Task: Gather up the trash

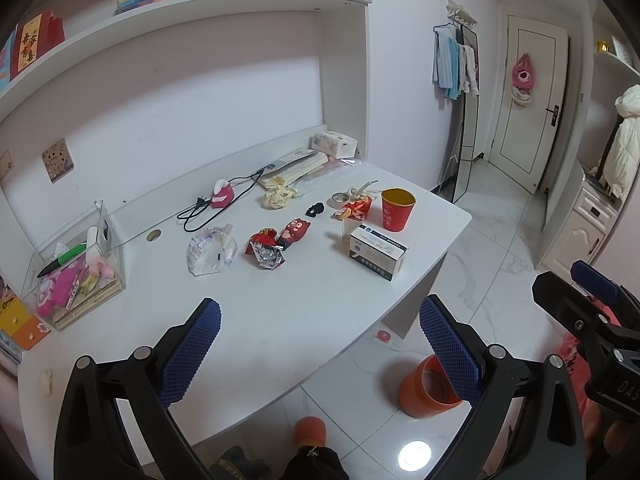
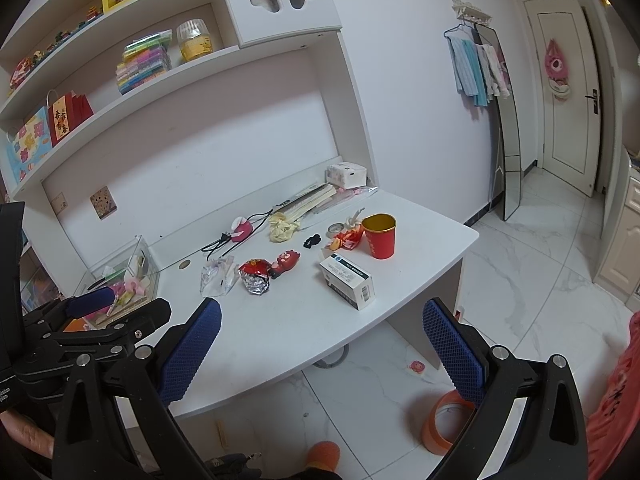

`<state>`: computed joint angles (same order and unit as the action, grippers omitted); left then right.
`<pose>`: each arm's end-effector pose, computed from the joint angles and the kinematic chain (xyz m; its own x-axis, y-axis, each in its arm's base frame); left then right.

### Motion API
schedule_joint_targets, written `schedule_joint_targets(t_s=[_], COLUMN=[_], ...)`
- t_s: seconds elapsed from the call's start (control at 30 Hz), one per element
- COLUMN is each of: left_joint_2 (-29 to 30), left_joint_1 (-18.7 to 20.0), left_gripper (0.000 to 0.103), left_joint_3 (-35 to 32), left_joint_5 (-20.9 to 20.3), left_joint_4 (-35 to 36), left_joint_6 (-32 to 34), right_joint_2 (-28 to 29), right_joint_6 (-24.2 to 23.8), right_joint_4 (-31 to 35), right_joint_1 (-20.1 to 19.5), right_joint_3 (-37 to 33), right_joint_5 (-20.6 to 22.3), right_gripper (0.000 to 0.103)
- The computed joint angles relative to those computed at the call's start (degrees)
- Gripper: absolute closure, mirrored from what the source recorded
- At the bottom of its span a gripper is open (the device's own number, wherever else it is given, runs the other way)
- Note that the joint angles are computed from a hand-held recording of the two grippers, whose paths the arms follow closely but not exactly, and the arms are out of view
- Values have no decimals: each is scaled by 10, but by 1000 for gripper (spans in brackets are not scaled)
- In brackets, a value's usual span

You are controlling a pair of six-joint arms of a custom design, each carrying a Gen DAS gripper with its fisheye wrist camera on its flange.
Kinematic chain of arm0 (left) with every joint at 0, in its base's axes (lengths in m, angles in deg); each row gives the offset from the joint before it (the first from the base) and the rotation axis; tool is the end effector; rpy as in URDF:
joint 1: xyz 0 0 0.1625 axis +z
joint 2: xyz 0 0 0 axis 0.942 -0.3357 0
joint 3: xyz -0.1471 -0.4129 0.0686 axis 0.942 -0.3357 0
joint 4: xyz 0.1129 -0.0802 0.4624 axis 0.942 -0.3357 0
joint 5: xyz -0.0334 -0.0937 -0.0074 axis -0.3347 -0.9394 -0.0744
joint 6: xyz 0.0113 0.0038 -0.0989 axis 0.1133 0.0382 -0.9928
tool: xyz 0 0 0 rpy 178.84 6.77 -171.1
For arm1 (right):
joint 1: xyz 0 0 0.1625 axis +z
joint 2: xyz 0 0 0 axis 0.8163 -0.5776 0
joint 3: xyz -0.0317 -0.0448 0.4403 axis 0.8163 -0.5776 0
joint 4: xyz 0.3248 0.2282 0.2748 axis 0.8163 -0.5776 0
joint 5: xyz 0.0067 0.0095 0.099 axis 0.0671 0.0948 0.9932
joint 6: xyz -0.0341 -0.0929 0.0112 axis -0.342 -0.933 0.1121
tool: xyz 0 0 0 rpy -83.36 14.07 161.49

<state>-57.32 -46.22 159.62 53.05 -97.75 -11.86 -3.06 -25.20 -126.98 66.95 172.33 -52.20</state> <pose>-0.5615 -0.4911 0.3664 -0.6594 0.1394 -0.7387 0.6221 0.6528 -0.4321 0.3627 -0.4487 0.4396 -0.8744 -0.0808 0.4784 -0.4530 0.4891 -0.7454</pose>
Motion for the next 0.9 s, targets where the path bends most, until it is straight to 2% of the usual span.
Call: schedule_joint_targets(t_s=[0.43, 0.63, 0.9], left_joint_2=[0, 1, 15], left_joint_1=[3, 8, 19], left_gripper=[5, 5, 5], left_joint_3=[6, 4, -20], left_joint_5=[-1, -1, 7], left_joint_4=[0, -26, 7], left_joint_6=[-4, 24, 28], right_joint_2=[7, 12, 31], right_joint_6=[2, 1, 1], right_joint_4=[6, 7, 24], right_joint_1=[-3, -4, -11], right_joint_3=[-6, -11, -35], right_joint_5=[-1, -1, 9], right_gripper=[5, 5, 5])
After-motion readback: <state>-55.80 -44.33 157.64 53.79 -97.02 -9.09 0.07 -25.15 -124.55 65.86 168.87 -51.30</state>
